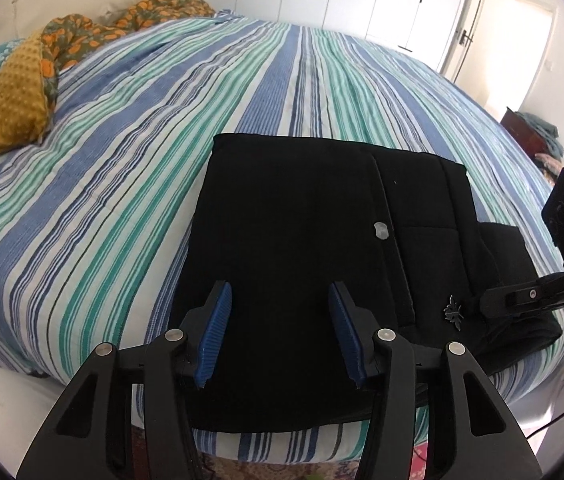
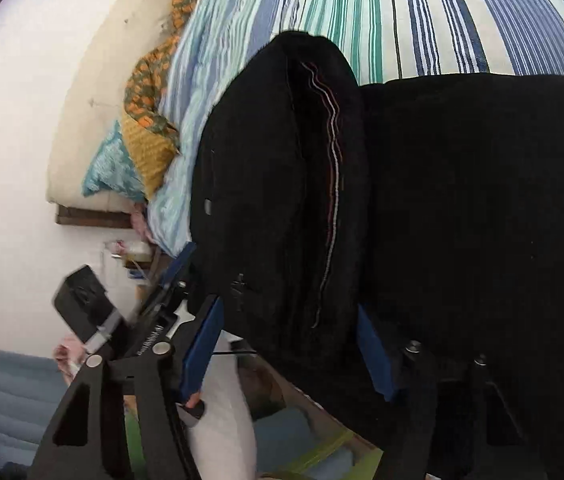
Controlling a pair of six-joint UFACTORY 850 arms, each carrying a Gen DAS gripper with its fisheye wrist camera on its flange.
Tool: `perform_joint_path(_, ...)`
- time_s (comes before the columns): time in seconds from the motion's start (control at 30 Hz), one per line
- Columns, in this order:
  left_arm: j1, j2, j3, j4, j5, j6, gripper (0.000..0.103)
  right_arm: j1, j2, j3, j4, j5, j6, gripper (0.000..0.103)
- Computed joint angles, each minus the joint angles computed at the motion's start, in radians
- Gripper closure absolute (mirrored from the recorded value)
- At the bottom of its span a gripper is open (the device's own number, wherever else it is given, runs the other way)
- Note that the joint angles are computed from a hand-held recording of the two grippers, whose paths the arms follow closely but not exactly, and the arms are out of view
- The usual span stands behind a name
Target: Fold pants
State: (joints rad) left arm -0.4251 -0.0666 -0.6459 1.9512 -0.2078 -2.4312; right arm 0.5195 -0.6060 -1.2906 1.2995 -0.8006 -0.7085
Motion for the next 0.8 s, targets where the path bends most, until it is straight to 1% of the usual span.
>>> perform_joint_path(0.03, -0.001, -0.002, -0.001, -0.001, -0.004, 0.001, 0.05, 0.007, -0.004, -0.014, -0.037, 0.016, 0.03, 0.045)
perform_joint_path(0.07, -0.001, -0.004, -0.002, -0.002, -0.007, 0.001, 0.05, 0.009, -0.009, -0.021, -0.032, 0.016, 0.038, 0.045)
perform_joint_path(0.13, -0.001, -0.007, -0.003, 0.008, -0.012, -0.012, 0.05, 0.006, -0.021, -0.021, 0.03, 0.0, 0.03, 0.044)
perform_joint_path(0.2, 0.003, -0.005, -0.002, 0.025, -0.011, -0.026, 0.05, 0.011, -0.036, -0.024, 0.075, -0.002, 0.007, 0.061)
perform_joint_path(0.23, 0.003, 0.005, 0.001, 0.019, -0.016, -0.021, 0.049, 0.02, -0.036, -0.03, 0.051, 0.024, 0.018, 0.068)
perform_joint_path(0.27, 0.0, 0.021, 0.008, -0.006, -0.033, -0.004, 0.049, 0.028, -0.031, -0.029, 0.045, 0.047, 0.012, 0.071)
perform_joint_path(0.3, -0.007, 0.051, 0.024, 0.002, -0.071, -0.028, 0.046, 0.032, -0.02, -0.023, 0.052, 0.065, -0.005, 0.073)
perform_joint_path(0.33, -0.013, 0.088, 0.049, 0.051, -0.114, -0.094, 0.041, 0.037, -0.003, -0.013, 0.066, 0.081, -0.03, 0.075)
perform_joint_path(0.37, -0.019, 0.122, 0.073, 0.082, -0.16, -0.143, 0.027, 0.038, 0.021, 0.006, 0.097, 0.094, -0.071, 0.076)
perform_joint_path(0.4, -0.026, 0.149, 0.092, 0.072, -0.207, -0.154, 0.021, 0.037, 0.047, 0.026, 0.143, 0.098, -0.122, 0.076)
perform_joint_path(0.43, -0.029, 0.168, 0.104, 0.054, -0.241, -0.155, 0.021, 0.034, 0.074, 0.046, 0.193, 0.097, -0.174, 0.077)
perform_joint_path(0.47, -0.024, 0.179, 0.109, 0.048, -0.249, -0.16, 0.021, 0.03, 0.102, 0.066, 0.233, 0.098, -0.216, 0.077)
perform_joint_path(0.53, -0.005, 0.19, 0.118, 0.054, -0.242, -0.199, 0.021, 0.023, 0.154, 0.093, 0.262, 0.108, -0.259, 0.078)
perform_joint_path(0.63, 0.023, 0.182, 0.114, 0.074, -0.197, -0.246, 0.022, 0.001, 0.237, 0.156, 0.287, 0.12, -0.308, 0.078)
perform_joint_path(0.7, 0.023, 0.172, 0.11, 0.081, -0.19, -0.248, 0.022, -0.02, 0.292, 0.204, 0.302, 0.135, -0.325, 0.078)
perform_joint_path(0.8, 0.004, 0.158, 0.098, 0.065, -0.194, -0.206, 0.022, -0.058, 0.361, 0.27, 0.301, 0.149, -0.331, 0.078)
